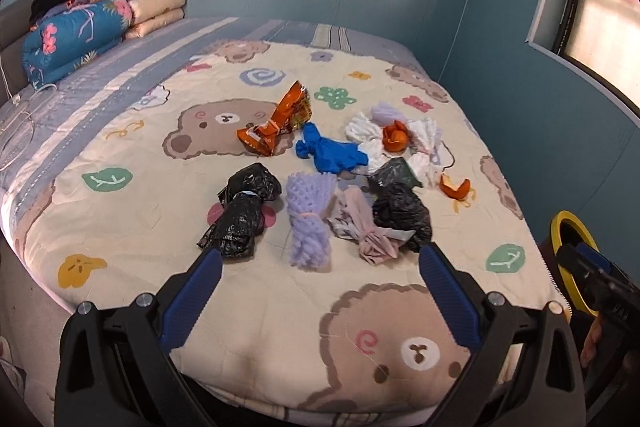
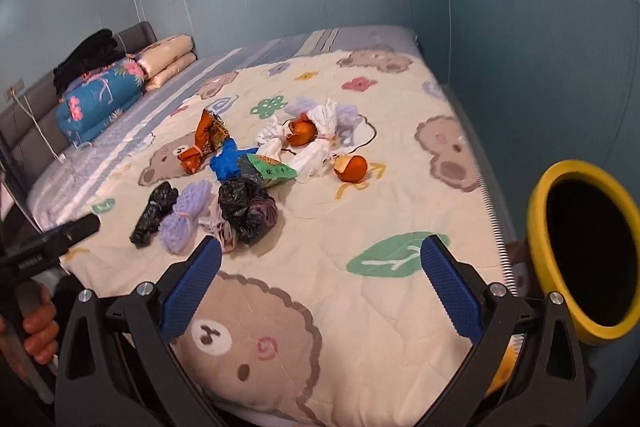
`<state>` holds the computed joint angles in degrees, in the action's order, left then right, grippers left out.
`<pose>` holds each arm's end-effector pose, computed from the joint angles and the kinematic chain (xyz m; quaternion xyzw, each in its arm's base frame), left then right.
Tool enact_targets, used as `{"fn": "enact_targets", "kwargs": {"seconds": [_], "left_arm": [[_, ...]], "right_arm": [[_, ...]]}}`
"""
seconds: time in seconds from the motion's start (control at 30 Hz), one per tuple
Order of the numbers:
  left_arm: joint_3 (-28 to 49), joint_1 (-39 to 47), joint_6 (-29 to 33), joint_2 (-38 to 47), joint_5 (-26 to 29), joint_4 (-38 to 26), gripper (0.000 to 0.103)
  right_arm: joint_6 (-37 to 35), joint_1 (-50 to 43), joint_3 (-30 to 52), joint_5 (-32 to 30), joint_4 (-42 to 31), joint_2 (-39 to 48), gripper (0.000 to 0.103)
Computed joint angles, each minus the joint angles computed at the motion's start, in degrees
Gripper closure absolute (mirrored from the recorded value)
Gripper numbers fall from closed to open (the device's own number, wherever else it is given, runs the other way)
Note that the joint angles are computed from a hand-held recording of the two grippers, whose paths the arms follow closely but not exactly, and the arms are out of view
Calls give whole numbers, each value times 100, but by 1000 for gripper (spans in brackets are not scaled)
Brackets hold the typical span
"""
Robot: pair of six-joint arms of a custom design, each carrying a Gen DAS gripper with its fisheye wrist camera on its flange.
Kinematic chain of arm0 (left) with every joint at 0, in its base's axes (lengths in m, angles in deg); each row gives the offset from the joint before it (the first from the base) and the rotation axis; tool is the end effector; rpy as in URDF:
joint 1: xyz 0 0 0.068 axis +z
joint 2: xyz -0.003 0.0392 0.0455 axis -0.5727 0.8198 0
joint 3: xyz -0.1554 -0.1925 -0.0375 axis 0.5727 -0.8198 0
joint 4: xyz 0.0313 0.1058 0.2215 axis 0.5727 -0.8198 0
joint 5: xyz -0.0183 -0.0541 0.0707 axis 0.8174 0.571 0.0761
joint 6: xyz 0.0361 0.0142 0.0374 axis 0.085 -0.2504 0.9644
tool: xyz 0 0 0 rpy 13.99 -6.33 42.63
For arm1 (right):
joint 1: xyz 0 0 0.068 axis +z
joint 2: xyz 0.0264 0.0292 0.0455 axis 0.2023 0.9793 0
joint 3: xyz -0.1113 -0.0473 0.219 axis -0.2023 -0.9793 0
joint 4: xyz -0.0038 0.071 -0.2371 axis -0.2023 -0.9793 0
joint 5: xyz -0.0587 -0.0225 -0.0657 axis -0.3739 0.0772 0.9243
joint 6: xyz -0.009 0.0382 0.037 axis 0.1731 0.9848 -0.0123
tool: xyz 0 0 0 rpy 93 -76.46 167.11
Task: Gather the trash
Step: 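Grasp the orange peel with the right tool while the left tool grasps the black bag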
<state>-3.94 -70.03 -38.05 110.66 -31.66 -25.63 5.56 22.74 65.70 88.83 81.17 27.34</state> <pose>0.2592 -0.1694 0.1009 -0.0157 0.9182 -0.0853 0.3866 0.2469 0.0478 0.0890 0.0292 0.8984 0.0917 0.4285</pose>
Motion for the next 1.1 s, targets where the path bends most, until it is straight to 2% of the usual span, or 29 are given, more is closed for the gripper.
{"fn": "enact_targets", "kwargs": {"seconds": [0.17, 0.27, 0.4, 0.57, 0.67, 0.73, 0.8, 0.93, 1.03, 1.1], "left_arm": [[971, 620, 338, 899, 319, -598, 8], [1616, 915, 552, 1499, 116, -881, 8], [2525, 1273, 764, 2227, 234, -1387, 8], [3402, 1521, 942, 2912, 189, -1742, 8], [3780, 1621, 1002, 3260, 280, -1827, 8], [3976, 1667, 1013, 3450, 299, -1850, 8], [4074, 1720, 1061, 3592, 429, -1765, 8], [4313, 1784, 1159, 3851, 683, -1755, 8], [4428, 1765, 1385, 3971, 842, -1660, 9], [4563, 1762, 1445, 4081, 921, -1736, 18]], "right_arm": [[-140, -377, 1155, 112, -112, 1187, 7], [-329, -487, 1998, 304, -465, 1864, 7], [-561, -565, 3433, 395, -1443, 2849, 7], [-634, -649, 4738, 327, -2317, 3620, 8], [-744, -675, 5612, 312, -2773, 4130, 8], [-715, -677, 6439, 233, -3378, 4564, 11], [-712, -631, 6897, 281, -3671, 4821, 20], [-620, -587, 7604, 266, -3984, 5325, 21], [-505, -583, 7809, 215, -4031, 5572, 21], [-457, -601, 8044, 170, -4172, 5767, 26]]}}
